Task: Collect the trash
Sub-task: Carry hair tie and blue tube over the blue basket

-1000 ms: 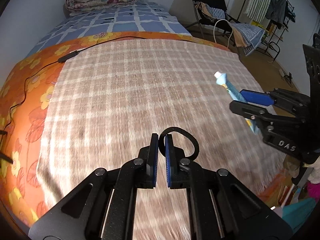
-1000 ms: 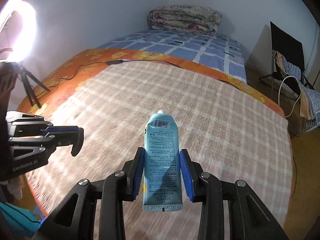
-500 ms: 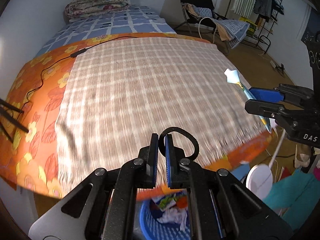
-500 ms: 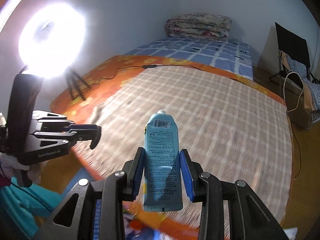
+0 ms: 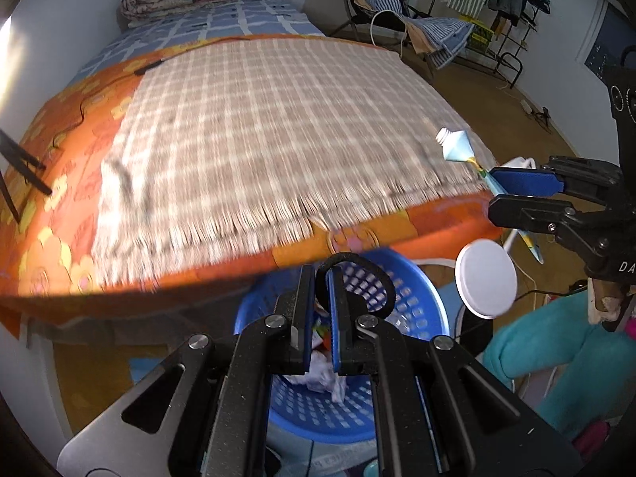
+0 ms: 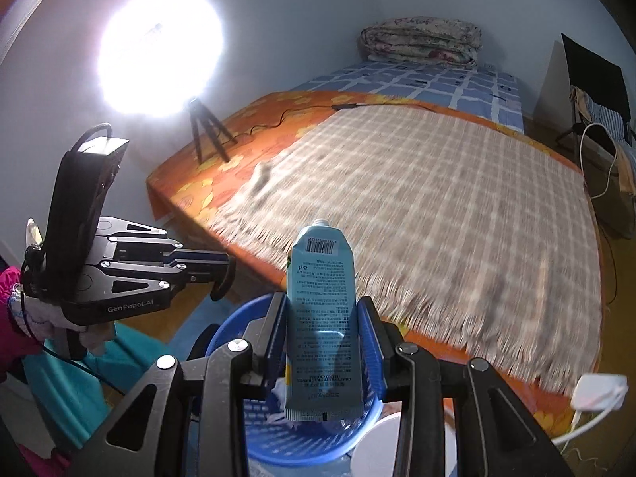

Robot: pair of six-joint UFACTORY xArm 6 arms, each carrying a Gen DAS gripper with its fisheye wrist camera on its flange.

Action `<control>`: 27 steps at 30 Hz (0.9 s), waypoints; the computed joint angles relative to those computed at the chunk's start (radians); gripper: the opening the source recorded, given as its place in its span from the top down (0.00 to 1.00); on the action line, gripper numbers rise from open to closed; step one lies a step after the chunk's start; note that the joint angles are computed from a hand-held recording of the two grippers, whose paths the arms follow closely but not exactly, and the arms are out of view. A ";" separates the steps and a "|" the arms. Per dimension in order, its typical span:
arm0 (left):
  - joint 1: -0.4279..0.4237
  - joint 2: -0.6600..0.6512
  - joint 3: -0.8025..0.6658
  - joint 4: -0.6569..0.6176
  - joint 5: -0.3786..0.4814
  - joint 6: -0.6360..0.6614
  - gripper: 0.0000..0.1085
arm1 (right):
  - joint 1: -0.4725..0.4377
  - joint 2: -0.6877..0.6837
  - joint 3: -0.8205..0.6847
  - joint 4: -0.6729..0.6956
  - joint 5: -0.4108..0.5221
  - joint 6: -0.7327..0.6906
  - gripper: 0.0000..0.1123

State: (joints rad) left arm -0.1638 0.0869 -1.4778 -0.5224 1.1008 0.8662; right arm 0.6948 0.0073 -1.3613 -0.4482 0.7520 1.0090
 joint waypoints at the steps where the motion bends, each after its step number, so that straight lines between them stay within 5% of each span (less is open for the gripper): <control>1: 0.004 -0.012 0.019 -0.004 0.001 0.004 0.96 | 0.006 -0.004 0.009 0.004 -0.003 0.007 0.68; 27: 0.007 -0.064 0.183 0.086 -0.050 -0.007 0.96 | 0.048 0.025 0.104 0.104 -0.074 0.019 0.68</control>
